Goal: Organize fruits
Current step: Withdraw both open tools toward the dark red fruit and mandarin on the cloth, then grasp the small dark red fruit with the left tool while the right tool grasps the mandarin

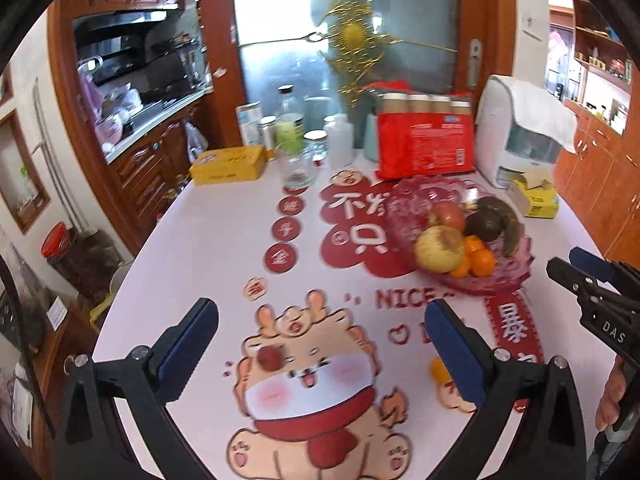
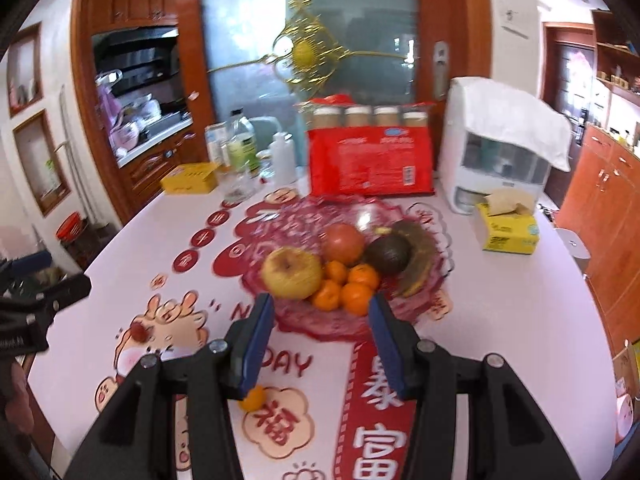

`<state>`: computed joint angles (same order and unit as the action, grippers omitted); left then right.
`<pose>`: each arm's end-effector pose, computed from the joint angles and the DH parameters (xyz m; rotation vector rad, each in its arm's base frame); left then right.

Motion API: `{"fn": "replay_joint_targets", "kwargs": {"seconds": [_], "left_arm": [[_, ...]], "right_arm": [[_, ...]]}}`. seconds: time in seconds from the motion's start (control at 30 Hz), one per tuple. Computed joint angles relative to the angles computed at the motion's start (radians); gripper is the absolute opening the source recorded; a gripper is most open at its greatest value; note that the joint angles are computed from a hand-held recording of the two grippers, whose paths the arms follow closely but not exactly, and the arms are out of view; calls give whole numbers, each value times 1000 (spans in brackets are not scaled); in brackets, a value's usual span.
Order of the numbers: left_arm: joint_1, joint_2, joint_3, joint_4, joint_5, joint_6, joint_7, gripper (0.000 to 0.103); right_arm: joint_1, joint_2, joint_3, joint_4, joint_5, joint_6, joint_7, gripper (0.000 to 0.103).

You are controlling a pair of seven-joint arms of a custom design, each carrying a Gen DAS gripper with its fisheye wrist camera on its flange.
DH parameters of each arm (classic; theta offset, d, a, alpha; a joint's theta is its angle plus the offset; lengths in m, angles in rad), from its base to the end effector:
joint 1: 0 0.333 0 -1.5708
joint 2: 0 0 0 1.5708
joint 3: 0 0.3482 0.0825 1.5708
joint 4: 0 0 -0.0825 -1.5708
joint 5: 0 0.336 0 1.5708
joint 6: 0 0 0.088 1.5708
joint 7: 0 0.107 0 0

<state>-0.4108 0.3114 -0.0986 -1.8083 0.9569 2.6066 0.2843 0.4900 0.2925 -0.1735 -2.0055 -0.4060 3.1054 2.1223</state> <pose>0.5520 -0.3198 0.4746 -1.8057 1.6915 -0.6750 0.5735 0.2345 0.4661 -1.8604 1.5316 -0.6099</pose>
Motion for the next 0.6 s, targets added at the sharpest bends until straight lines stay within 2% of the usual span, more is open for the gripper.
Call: {"fn": "replay_joint_targets", "kwargs": {"seconds": [0.1, 0.27, 0.33, 0.47, 0.6], "left_arm": [[11, -17, 17, -52, 27, 7, -55, 103], [44, -15, 31, -120, 64, 25, -168, 103], [53, -7, 32, -135, 78, 34, -196, 103], [58, 36, 38, -134, 93, 31, -229, 103], [56, 89, 48, -117, 82, 46, -237, 103]], "right_arm": [[-11, 25, 35, 8, 21, -6, -27, 50], [-69, 76, 135, 22, 119, -24, -120, 50], [-76, 95, 154, 22, 150, -28, -153, 50], [-151, 126, 258, 12, 243, -25, -263, 50], [-170, 156, 300, 6, 306, -34, -340, 49]]}}
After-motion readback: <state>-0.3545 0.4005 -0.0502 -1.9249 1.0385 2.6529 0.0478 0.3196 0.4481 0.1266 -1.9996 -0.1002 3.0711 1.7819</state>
